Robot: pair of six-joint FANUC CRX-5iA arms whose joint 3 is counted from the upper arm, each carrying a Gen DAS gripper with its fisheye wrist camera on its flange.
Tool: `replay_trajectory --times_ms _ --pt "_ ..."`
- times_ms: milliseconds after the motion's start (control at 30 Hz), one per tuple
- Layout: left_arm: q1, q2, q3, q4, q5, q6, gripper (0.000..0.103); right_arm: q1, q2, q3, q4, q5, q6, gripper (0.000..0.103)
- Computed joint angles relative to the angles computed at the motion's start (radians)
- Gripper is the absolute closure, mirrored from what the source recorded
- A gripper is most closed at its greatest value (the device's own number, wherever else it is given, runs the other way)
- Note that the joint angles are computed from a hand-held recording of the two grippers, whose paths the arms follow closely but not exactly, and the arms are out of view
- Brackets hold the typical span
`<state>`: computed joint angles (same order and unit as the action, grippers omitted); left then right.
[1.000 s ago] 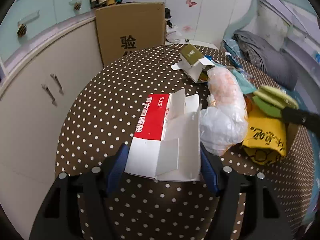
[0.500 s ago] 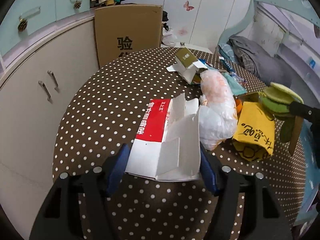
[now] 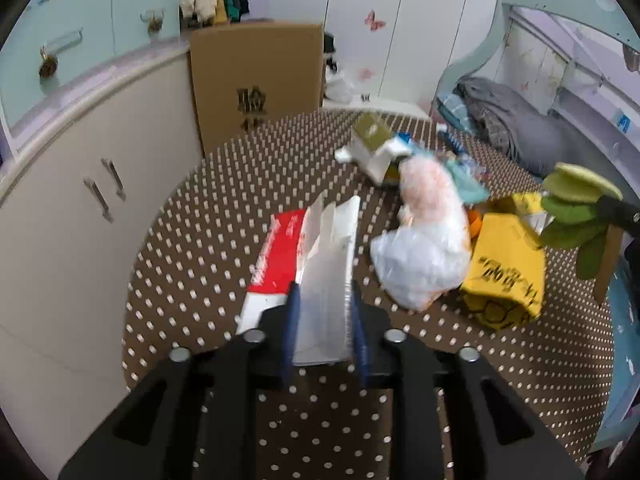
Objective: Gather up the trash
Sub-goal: 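Carry both items to the blue trash bin and open both tools over it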
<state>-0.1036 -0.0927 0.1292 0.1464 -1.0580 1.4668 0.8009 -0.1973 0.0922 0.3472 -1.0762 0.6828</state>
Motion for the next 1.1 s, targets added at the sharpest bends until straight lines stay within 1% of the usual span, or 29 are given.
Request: replay_trajectory --times_ms 67,133,367,533,633,767,833,967,1000,1100 --pt "0.006 -0.015 -0.006 0.027 0.023 -0.010 0.094 -0.001 -0.011 -0.009 0.011 0.003 -0.009 0.085" --pt "0.013 -0.016 -0.004 0.056 0.027 -0.015 0.096 -0.004 -0.019 -0.010 0.016 0.007 -0.012 0.085" --pt "-0.007 -0.033 0.014 0.097 0.058 0.014 0.096 -0.025 -0.073 -0.033 0.040 0.029 -0.013 0.085" --pt "-0.065 -0.021 0.072 0.111 0.080 0.013 0.096 -0.062 -0.115 -0.047 0.056 0.037 -0.015 0.085" --pt "-0.107 0.008 0.118 0.149 0.090 -0.003 0.096 -0.105 -0.144 -0.054 0.029 0.055 -0.005 0.085" --pt "-0.184 0.074 0.203 0.176 0.099 -0.011 0.096 -0.224 -0.186 -0.056 -0.066 0.078 0.038 0.085" --pt "-0.216 0.111 0.246 0.189 0.095 -0.009 0.096 -0.276 -0.200 -0.064 -0.075 0.071 0.045 0.085" --pt "-0.285 0.211 0.349 0.212 0.075 0.009 0.096 -0.440 -0.209 -0.077 -0.171 0.055 0.091 0.085" --pt "-0.298 0.227 0.367 0.211 0.071 0.014 0.096 -0.478 -0.206 -0.079 -0.201 0.050 0.106 0.085" --pt "-0.338 0.299 0.440 0.220 0.045 0.022 0.096 -0.644 -0.185 -0.073 -0.377 0.026 0.193 0.085"
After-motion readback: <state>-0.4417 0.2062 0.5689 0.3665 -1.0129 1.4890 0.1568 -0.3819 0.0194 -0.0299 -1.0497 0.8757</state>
